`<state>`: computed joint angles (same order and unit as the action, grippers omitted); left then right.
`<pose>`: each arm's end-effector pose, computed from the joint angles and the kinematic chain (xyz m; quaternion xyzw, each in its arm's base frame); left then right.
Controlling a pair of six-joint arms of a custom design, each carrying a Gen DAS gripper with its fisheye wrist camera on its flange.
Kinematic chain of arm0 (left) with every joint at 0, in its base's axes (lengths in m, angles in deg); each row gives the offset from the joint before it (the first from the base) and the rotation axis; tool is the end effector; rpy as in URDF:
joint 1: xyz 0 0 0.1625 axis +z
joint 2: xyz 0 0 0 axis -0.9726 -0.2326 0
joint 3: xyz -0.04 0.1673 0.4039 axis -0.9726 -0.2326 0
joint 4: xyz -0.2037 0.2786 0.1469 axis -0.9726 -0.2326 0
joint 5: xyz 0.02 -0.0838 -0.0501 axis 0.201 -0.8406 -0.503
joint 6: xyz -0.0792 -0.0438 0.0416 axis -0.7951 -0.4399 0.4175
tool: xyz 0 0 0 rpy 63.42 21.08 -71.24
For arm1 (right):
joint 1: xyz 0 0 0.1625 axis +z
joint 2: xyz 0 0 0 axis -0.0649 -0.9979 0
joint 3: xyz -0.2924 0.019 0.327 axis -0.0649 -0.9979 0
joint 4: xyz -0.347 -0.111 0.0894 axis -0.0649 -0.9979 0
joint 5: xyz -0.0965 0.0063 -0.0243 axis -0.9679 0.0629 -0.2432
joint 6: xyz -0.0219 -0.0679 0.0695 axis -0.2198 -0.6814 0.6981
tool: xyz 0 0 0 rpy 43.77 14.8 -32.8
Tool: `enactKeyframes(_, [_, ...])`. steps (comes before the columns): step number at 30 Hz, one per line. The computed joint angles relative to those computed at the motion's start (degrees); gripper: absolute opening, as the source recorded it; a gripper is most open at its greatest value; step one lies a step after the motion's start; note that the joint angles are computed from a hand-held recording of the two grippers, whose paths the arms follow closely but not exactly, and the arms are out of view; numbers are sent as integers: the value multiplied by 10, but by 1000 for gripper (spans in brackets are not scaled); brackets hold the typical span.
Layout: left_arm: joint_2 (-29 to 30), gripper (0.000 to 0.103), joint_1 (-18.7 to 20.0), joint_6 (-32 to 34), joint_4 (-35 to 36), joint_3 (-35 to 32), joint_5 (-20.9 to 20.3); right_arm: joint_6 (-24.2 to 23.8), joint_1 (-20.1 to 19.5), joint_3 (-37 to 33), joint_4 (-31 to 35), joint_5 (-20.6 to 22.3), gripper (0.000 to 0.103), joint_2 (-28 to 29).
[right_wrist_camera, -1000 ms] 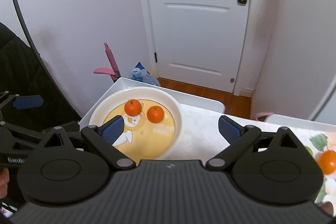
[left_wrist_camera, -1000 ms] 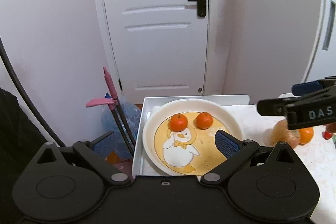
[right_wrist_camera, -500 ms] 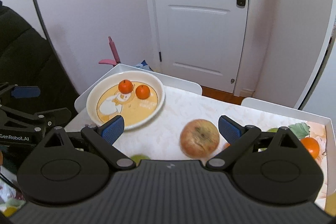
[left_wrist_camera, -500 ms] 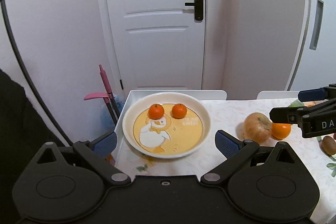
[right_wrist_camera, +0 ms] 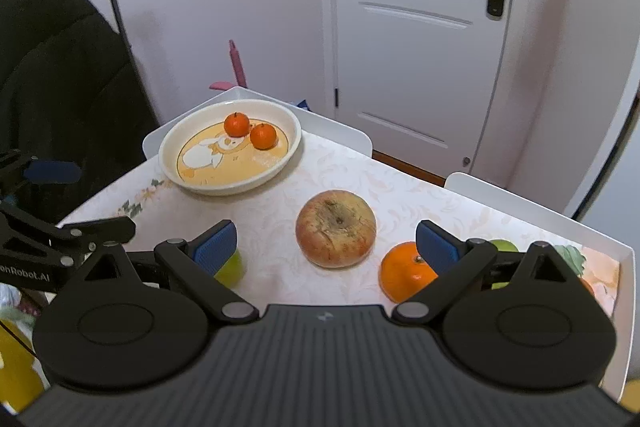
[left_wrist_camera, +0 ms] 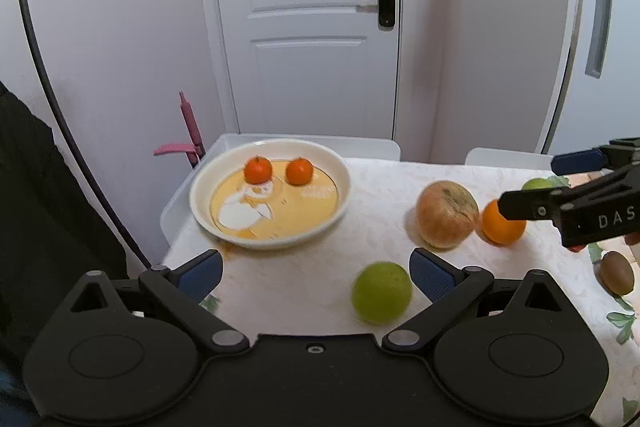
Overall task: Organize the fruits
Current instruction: 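Withdraw both tools from the bowl toward the remaining fruits, then grasp the green apple with the left tool while the right tool grasps the russet apple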
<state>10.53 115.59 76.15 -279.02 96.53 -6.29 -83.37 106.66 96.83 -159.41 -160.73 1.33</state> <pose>-0.1784 -0.4212 0.1651 0.2692 0.8333 -0.3585 0.3235 0.1957 -0.4425 0.1459 0.2790 -0.8549 0.3482 0.2646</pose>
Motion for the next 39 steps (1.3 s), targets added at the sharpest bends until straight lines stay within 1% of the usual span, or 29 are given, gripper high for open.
enactKeyframes(3, [34,101,0,-12,-24,0,3,-33,-24,0,-5,32,103,3])
enactKeyframes(6, [68,101,5,-8,-57,-4,3,-66,-47,-3,-13,63,103,10])
enactKeyframes(8, [89,101,11,1,-81,-7,2,-83,-59,-8,-13,74,103,17])
enactKeyframes(12, [128,101,24,20,-119,-18,0,-97,-77,-21,0,93,103,27])
enactKeyframes(17, [155,98,41,35,-144,-34,-16,-117,-85,-40,16,98,103,41])
enactKeyframes(20, [166,92,50,45,-151,-44,-27,-122,-88,-50,29,100,103,45])
enactKeyframes(22, [175,91,55,54,-156,-50,-32,-123,-89,-59,39,99,103,49])
enactKeyframes(25, [183,82,60,58,-150,-58,-38,-124,-89,-69,49,96,103,55])
enactKeyframes(27, [183,78,64,50,-139,-61,-43,-126,-89,-75,53,95,103,59])
enactKeyframes(30, [181,67,69,34,-121,-65,-48,-129,-89,-83,58,93,103,65])
enactKeyframes(31, [180,61,70,29,-114,-66,-46,-130,-89,-85,60,92,103,66])
enactKeyframes(32, [181,59,70,28,-112,-66,-41,-131,-90,-86,61,92,103,67])
enactKeyframes(35, [176,59,72,25,-112,-63,-49,-135,-90,-91,63,91,103,70])
enactKeyframes(39, [175,59,69,25,-105,-63,-43,-142,-90,-98,65,89,103,75])
